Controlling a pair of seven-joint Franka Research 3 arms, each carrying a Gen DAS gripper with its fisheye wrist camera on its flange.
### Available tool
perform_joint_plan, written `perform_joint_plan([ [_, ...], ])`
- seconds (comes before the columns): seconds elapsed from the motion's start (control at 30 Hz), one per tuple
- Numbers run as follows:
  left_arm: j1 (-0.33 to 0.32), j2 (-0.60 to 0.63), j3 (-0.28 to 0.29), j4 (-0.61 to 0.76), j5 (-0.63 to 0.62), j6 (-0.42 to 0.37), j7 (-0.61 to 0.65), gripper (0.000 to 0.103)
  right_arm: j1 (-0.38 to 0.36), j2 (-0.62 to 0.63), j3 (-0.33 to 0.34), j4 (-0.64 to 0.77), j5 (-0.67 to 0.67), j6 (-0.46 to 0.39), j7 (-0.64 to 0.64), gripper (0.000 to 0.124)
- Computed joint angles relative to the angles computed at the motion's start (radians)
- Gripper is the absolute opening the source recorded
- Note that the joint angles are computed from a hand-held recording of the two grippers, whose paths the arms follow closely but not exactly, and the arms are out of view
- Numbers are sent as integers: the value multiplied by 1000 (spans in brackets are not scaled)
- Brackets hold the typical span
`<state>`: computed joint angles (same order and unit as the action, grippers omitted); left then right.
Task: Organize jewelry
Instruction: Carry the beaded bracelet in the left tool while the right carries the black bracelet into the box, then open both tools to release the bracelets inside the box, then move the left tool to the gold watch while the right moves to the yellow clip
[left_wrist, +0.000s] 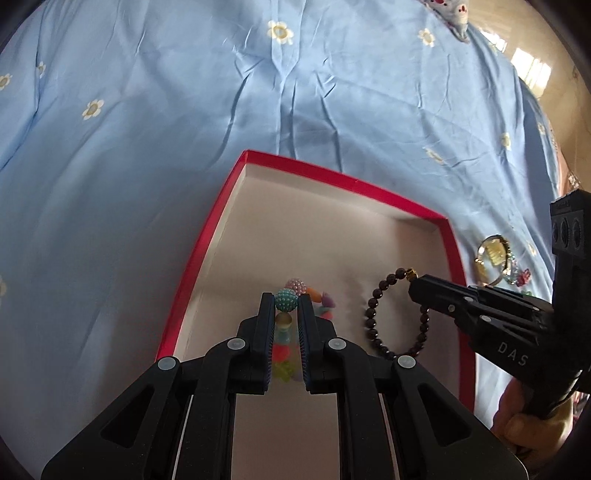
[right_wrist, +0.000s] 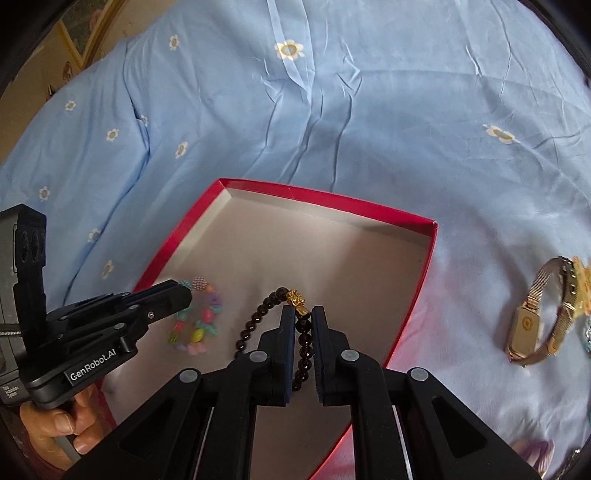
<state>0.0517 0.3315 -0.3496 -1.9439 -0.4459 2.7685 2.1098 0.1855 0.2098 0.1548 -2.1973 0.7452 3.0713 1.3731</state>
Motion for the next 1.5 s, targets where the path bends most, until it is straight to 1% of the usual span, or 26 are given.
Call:
perform_joint_plan([
  [0.03, -12, 2, 14, 3, 23, -4, -22, 11, -1, 6, -1, 6, -1, -7, 1, 13],
  [0.1, -23, 5, 28, 6, 53, -8, -54, 12, -6, 13, 2, 13, 6, -13, -2, 14],
  [0.13, -24, 4, 30, 6, 61, -13, -66, 18, -14, 10, 11, 10, 22, -12, -15, 15],
  [0.17, -21, 0, 29, 3, 62, -15, -73, 26, -15, 5, 13, 8, 29, -9, -22, 17],
  [0.2, -18, -6, 26, -2, 59, -13, -76, 30, -14, 5, 14, 8, 35, -5, -26, 25],
  [0.23, -12, -14, 20, -11, 50, -5, -70, 34, -37, -7, 43, 0, 88, 5, -73, 32],
  [0.27, -8, -23, 16, -21, 42, 3, -64, 36, -47, -14, 57, -2, 127, 10, -107, 40],
  [0.37, 0, -56, 3, -48, 5, 13, -42, 40, -37, -43, 53, -22, 185, 30, -148, 41],
  [0.43, 0, -80, -2, -65, -30, 17, -19, 41, -43, -76, 63, -45, 274, 42, -212, 41],
  [0.53, -8, -117, -4, -90, -92, 16, 27, 46, -16, -120, 36, -83, 338, 61, -250, 41],
  [0.63, -31, -146, 4, -109, -148, 6, 71, 47, 4, -173, 6, -126, 446, 74, -323, 41],
  [0.67, -42, -152, 10, -113, -159, 0, 78, 47, 12, -186, -9, -142, 460, 79, -332, 41],
  [0.77, -74, -170, 27, -129, -182, -11, 93, 47, 32, -193, -58, -169, 409, 76, -264, 41],
  [0.83, -92, -182, 37, -141, -191, -16, 104, 47, 34, -194, -78, -178, 420, 71, -262, 41],
  [0.9, -111, -190, 47, -151, -191, -18, 109, 47, 31, -193, -96, -194, 370, 75, -210, 41],
  [0.97, -127, -194, 54, -154, -188, -22, 109, 47, 27, -195, -98, -194, 421, 77, -253, 41],
  [1.03, -141, -195, 58, -154, -183, -24, 108, 47, 27, -205, -103, -206, 413, 88, -245, 41],
  [1.1, -154, -197, 58, -154, -179, -22, 103, 47, 30, -222, -108, -216, 462, 90, -291, 41],
  [1.2, -173, -197, 54, -150, -169, -21, 100, 47, 40, -245, -120, -240, 470, 101, -301, 41],
  [1.37, -202, -188, 45, -137, -136, -17, 77, 47, 50, -283, -155, -277, 500, 99, -332, 41],
  [1.5, -218, -172, 34, -113, -111, -25, 59, 47, 59, -309, -182, -290, 579, 103, -406, 41],
])
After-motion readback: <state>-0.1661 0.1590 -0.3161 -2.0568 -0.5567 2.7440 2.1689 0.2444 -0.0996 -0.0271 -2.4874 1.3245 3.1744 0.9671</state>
